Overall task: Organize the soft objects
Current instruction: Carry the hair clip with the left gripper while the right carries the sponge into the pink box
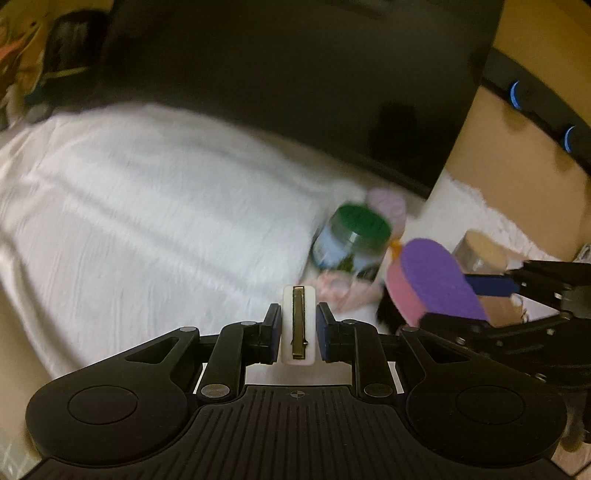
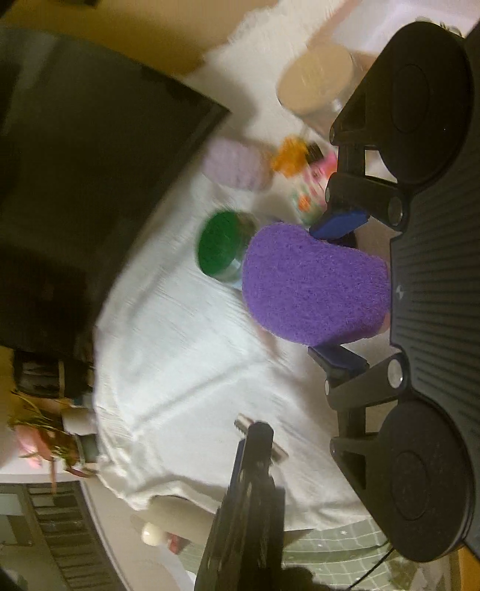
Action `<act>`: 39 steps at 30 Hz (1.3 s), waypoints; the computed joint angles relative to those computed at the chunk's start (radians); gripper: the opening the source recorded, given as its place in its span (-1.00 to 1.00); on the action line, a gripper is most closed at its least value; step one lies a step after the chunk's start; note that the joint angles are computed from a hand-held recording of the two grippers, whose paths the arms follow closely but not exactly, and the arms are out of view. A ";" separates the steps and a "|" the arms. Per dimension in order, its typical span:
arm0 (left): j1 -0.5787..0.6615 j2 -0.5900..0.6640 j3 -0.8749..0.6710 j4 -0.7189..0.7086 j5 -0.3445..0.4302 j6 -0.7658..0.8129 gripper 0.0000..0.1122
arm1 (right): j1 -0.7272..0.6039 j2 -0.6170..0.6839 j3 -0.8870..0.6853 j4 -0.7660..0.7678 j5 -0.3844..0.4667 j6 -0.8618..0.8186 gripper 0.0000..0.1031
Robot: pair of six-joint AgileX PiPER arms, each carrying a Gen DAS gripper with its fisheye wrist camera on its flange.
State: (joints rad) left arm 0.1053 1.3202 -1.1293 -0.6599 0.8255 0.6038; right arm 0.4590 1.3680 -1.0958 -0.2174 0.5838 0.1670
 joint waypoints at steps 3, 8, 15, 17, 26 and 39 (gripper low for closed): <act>-0.045 0.056 -0.106 0.013 -0.005 -0.031 -0.59 | -0.014 -0.041 -0.032 -0.028 0.031 0.015 0.20; -0.132 0.176 -0.317 0.054 -0.018 -0.110 -0.59 | -0.080 -0.072 -0.140 -0.033 0.095 -0.004 0.20; -0.314 0.341 -0.608 0.122 0.011 -0.241 -0.59 | -0.285 -0.123 -0.226 0.018 0.118 -0.121 0.20; -0.380 0.382 -0.663 0.119 0.023 -0.261 -0.59 | -0.377 -0.149 -0.213 0.067 0.104 -0.184 0.20; -0.668 0.633 -0.905 0.071 0.166 -0.296 -0.58 | -0.849 -0.233 -0.034 0.452 -0.015 -0.606 0.20; -0.711 0.625 -0.766 0.069 0.058 -0.301 -0.57 | -1.072 -0.060 0.021 0.881 0.075 -0.962 0.21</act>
